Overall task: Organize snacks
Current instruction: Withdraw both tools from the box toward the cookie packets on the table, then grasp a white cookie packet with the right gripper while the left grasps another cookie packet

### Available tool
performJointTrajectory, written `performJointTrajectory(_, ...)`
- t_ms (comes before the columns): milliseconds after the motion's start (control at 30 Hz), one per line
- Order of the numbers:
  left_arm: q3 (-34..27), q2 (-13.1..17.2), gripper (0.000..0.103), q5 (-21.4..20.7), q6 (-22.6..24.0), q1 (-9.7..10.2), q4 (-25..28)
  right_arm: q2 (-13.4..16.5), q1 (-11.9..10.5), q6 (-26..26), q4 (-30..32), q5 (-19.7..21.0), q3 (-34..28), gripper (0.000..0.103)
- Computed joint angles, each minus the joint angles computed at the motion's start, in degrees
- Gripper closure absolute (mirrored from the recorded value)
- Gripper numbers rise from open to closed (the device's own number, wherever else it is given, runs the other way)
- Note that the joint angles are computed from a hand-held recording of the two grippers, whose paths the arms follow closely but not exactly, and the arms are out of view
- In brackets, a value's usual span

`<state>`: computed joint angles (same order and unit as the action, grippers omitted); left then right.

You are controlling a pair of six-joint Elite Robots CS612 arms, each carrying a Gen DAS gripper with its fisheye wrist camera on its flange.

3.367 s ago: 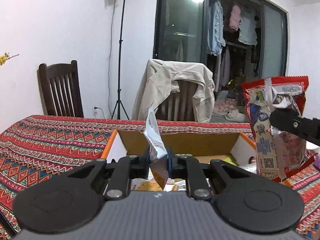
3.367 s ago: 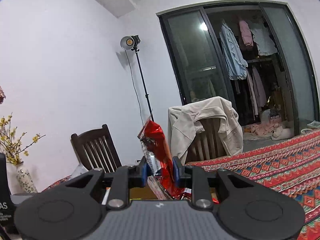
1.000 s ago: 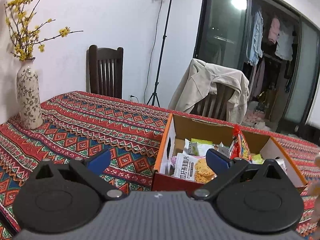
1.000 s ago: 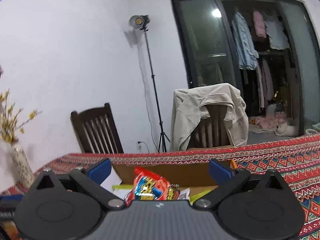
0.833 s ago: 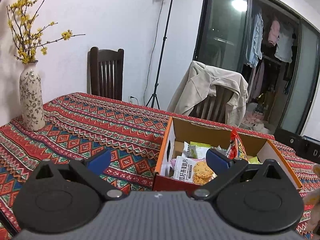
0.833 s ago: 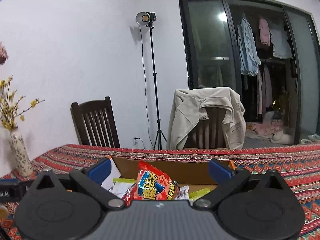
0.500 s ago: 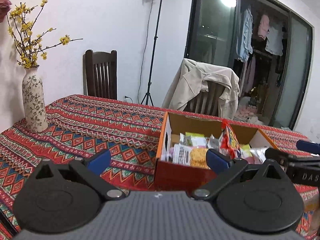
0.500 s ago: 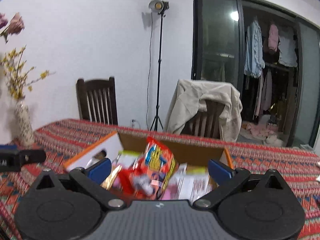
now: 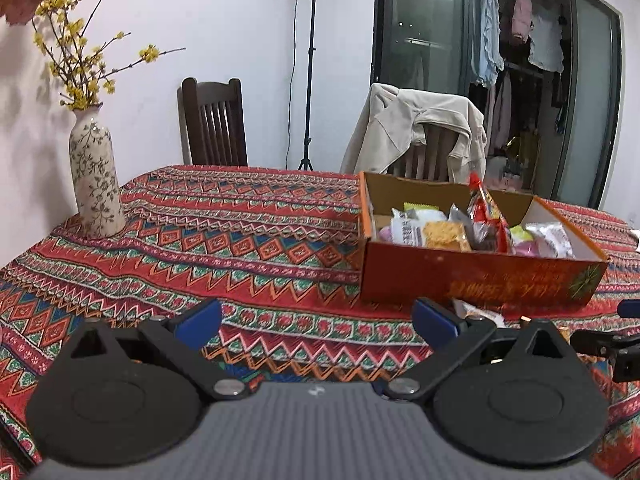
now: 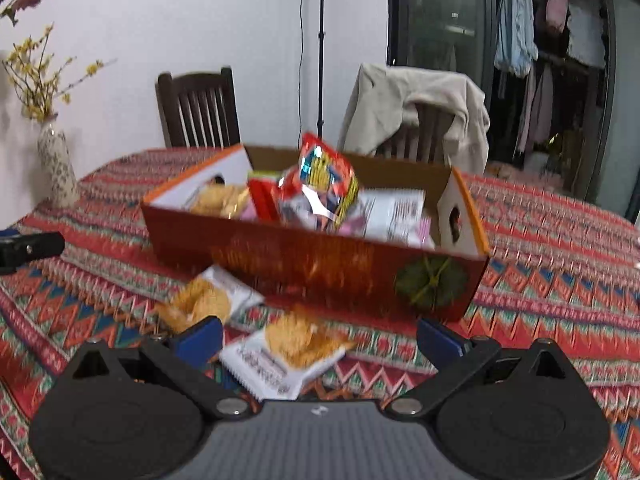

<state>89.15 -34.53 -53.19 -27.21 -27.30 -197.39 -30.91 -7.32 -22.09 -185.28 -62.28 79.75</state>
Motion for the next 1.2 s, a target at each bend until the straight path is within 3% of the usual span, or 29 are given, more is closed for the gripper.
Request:
performJointTrajectory(233, -0.9, 1.81, 0.0, -0.81, 0.52, 0.38, -1.38, 1.14, 2.13, 1.7, 4.36, -5.44, -2.82, 0.0)
performJointTrajectory(467, -0.51, 1.94, 0.0, -1.41, -1.83, 0.81, -2.35, 3.68, 4.67, 5.96, 9.19, -14.19, -7.93, 0.0)
performJointTrajectory(733, -0.19, 1.62, 0.0, -2.79, -3.74, 1.16, -1.12, 4.0, 4.4, 9.87, 7.63, -13.77, -7.37, 0.0)
performJointTrajectory(1033, 0.12, 1.12, 0.0, -2.81, -7.6, 1.54, 1.6, 3.21, 3.7, 7.84, 9.58, -11.88, -6.72, 0.0)
performJointTrajectory(1133, 0.07, 1.11, 0.0, -2.76, -7.81, 1.57, 2.11, 2.98, 3.42, 7.55, 8.67, -11.31, -6.06, 0.006)
performJointTrajectory(1200, 0.04, 1.11, 0.0, -2.89, -7.99, 1.61, 2.38, 2.73, 3.03, 6.65, 8.47, -10.22, -5.65, 0.018)
